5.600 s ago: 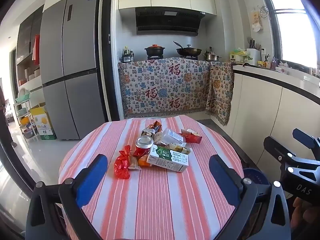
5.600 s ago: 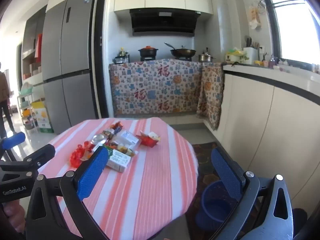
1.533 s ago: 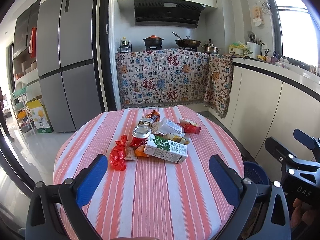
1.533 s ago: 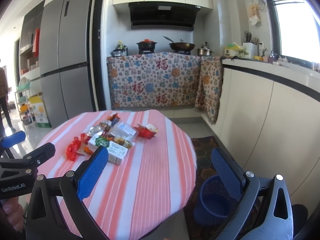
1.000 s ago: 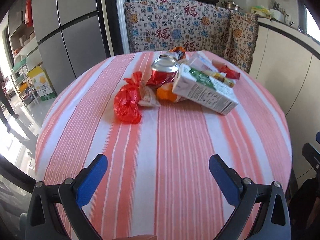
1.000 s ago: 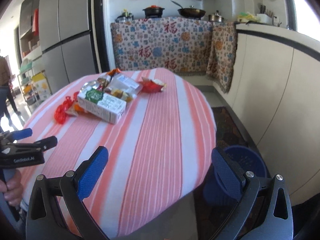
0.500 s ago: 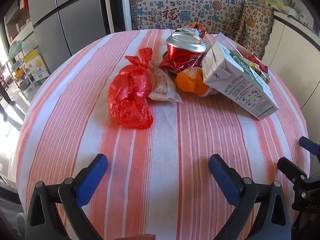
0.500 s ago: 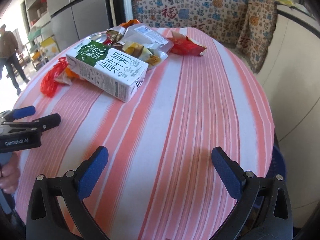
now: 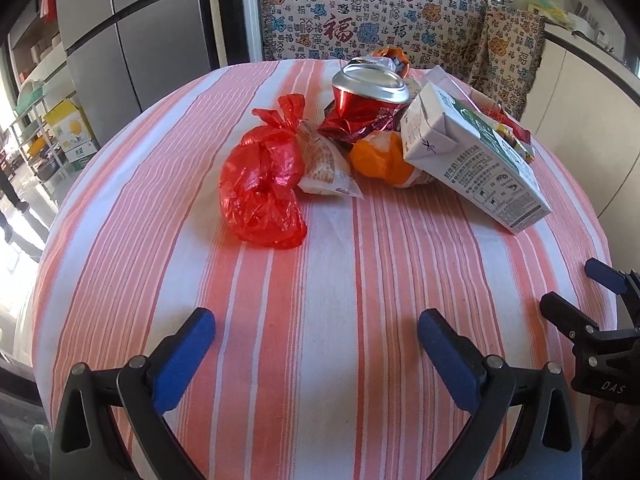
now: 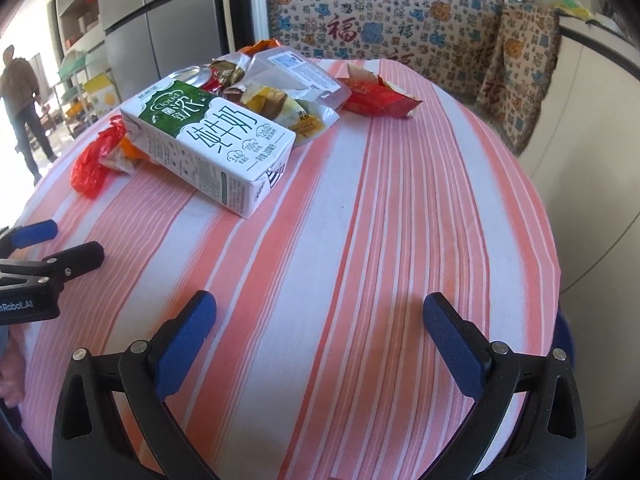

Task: Collect trash
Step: 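Reach the left tool to the red plastic bag while the right tool reaches the milk carton, then grasp the red plastic bag with the left tool while the right tool grasps the milk carton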

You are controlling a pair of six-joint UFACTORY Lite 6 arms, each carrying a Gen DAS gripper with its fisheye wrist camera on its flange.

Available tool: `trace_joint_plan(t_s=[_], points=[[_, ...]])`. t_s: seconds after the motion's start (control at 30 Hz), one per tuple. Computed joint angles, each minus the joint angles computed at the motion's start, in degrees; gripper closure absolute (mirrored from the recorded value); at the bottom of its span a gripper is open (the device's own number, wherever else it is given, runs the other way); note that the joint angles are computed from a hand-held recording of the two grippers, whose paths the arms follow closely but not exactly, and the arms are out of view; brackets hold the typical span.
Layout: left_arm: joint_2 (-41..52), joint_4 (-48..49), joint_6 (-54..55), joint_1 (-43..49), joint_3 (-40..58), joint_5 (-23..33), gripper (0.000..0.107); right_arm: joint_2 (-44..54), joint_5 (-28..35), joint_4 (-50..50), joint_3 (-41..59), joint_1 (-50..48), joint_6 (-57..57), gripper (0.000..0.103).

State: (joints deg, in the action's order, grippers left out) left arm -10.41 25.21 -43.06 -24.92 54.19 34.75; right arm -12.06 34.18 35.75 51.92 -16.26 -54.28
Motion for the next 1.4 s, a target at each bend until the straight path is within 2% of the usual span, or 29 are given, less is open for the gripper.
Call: trace_joint_plan(t_s=[0.13, 0.23, 0.37, 0.43, 0.5, 0.53, 0.6, 0.7, 0.87, 1.07, 1.2, 1.23, 1.27, 1.33, 1.4], points=[[1.55, -9.52, 14.9, 7.72, 2.7, -1.99, 0.004, -0.41, -0.41, -0.27, -0.34, 0.25, 0.45, 0.0], [3.44, -20.19, 29.06, 13.77, 5.39, -4.43, 0.005, -0.73, -0.88, -0.78, -0.61, 0.53, 1.06, 0.0], [7.32, -30.08, 43.1, 17.09, 10.04, -6.47, 0.005, -1.18, -0.98, -0.75, -0.96, 0.37, 0.92, 0.0], [9.72, -30.38, 45.55, 17.49, 12.39, -6.7, 0.018, -1.26, -0.87, -0.49, -1.05, 0.15, 0.55, 0.0], [11.42, -30.01, 46.16, 17.41, 13.67, -5.62, 0.06, -1.15, -0.38, 0.05, -0.94, -0.22, -0.1, 0.0], [11.08, -30.72, 46.75, 17.64, 13.04, -5.14, 0.065, -1.0, 0.06, 0.63, -0.84, -0.6, -0.74, 0.0], [8.38, -32.56, 47.63, 18.06, 10.25, -5.69, 0.07, -0.61, 1.38, 2.65, -0.52, -1.67, -3.31, 0.0], [-0.27, -38.86, 52.16, 20.17, 3.04, -3.87, 0.07, 2.42, 6.16, 4.48, 3.0, -2.91, -7.8, 0.0], [-13.15, -45.94, 57.66, 21.21, -5.55, 2.07, 0.07, 17.9, 20.89, 7.45, 23.35, -1.04, -12.37, 0.0], [-19.38, -40.18, 49.66, 13.36, -8.78, 3.43, 0.07, 33.43, 23.45, 2.5, 42.57, 5.36, -8.78, 0.001], [-20.31, -37.96, 45.67, 11.77, -10.37, 2.22, 0.069, 36.22, 30.1, 4.78, 46.55, 4.94, -9.2, 0.002], [-20.38, -36.71, 43.97, 11.15, -10.71, 1.88, 0.069, 35.44, 31.95, 5.33, 46.03, 4.65, -9.59, 0.01], [-20.28, -35.57, 42.49, 10.7, -10.85, 1.66, 0.069, 34.2, 33.76, 5.48, 45.03, 4.11, -9.89, 0.025], [-20.55, -32.33, 38.6, 9.34, -11.28, 1.2, 0.069, 31.62, 38.02, 4.02, 42.86, 3.32, -10.29, 0.043], [-20.54, -28.99, 35.23, 8.39, -11.38, 0.91, 0.066, 28.31, 41.14, 2.91, 39.5, 2.54, -12.36, 0.043]])
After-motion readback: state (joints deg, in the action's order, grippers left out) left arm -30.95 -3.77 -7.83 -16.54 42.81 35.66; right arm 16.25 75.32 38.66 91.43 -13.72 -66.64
